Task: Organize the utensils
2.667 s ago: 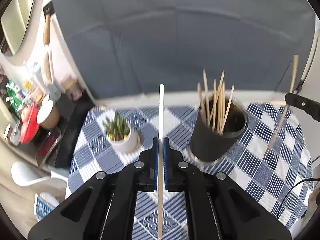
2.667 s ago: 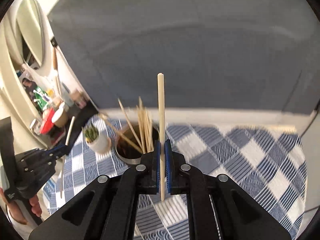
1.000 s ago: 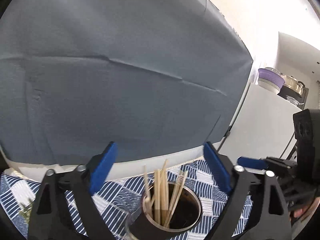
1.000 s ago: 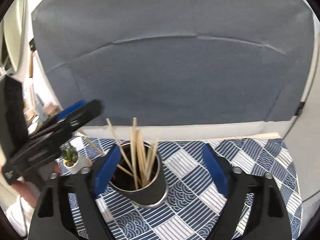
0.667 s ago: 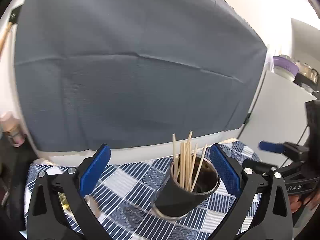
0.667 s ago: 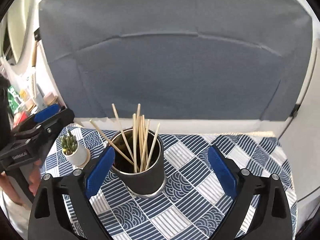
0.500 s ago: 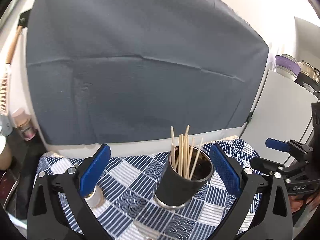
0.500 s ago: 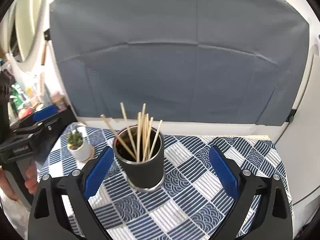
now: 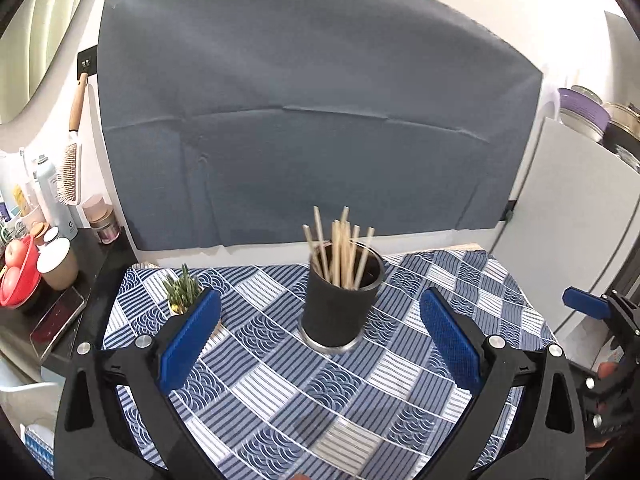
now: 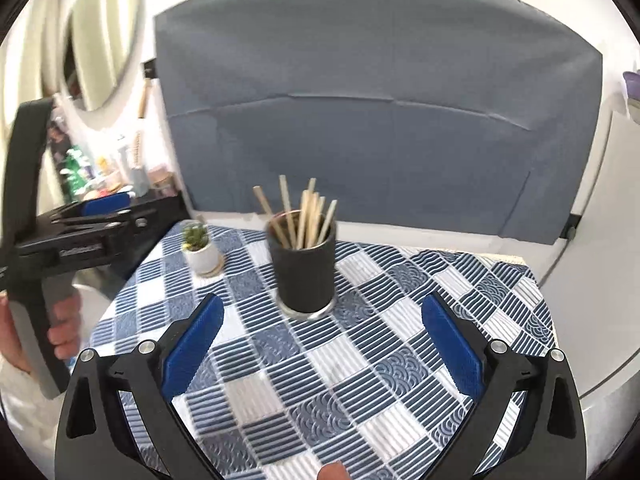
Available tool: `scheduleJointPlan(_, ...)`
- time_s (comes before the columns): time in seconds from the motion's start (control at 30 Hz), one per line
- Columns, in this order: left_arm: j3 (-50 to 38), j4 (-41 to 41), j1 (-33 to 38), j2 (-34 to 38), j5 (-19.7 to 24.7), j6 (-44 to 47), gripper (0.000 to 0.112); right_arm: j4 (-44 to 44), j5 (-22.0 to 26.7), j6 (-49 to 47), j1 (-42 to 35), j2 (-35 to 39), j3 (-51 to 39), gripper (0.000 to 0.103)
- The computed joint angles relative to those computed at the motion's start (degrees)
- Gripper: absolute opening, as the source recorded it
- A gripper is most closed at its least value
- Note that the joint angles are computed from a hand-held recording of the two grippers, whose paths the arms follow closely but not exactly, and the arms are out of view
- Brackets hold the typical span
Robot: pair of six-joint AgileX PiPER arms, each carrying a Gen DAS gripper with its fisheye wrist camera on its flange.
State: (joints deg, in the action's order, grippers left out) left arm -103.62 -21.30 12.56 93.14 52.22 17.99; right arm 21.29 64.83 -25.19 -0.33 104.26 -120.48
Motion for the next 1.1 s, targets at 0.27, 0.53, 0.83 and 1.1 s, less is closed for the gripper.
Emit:
scheduleJointPlan(0.27,11.4,12.4,-3.5,-12.5,-3.4,-12.5,0.097,5.7,-2.4,-7.6,-3.1,-11.5,11.5,0.095)
scheduleJointPlan(0.53,18.5,20.5,-9.7,-21.6,-1.3,-18.9,0.097,5.8,-2.8,-3.6,-5.0,-17.1,17.4,0.095)
scheduleJointPlan(0.83,19.3,25.7,-14.6,-23.8,4.0,-23.5,0.097,4.6,-0.5,-3.9,-6.4,-19.7,19.4,0.095)
scheduleJointPlan(1.1,18.8,27.2,-16.8,-24.7,5.7,-24.5,0.097,3.6,-0.5,-4.2,-7.3,-21.3,20.3,0.095)
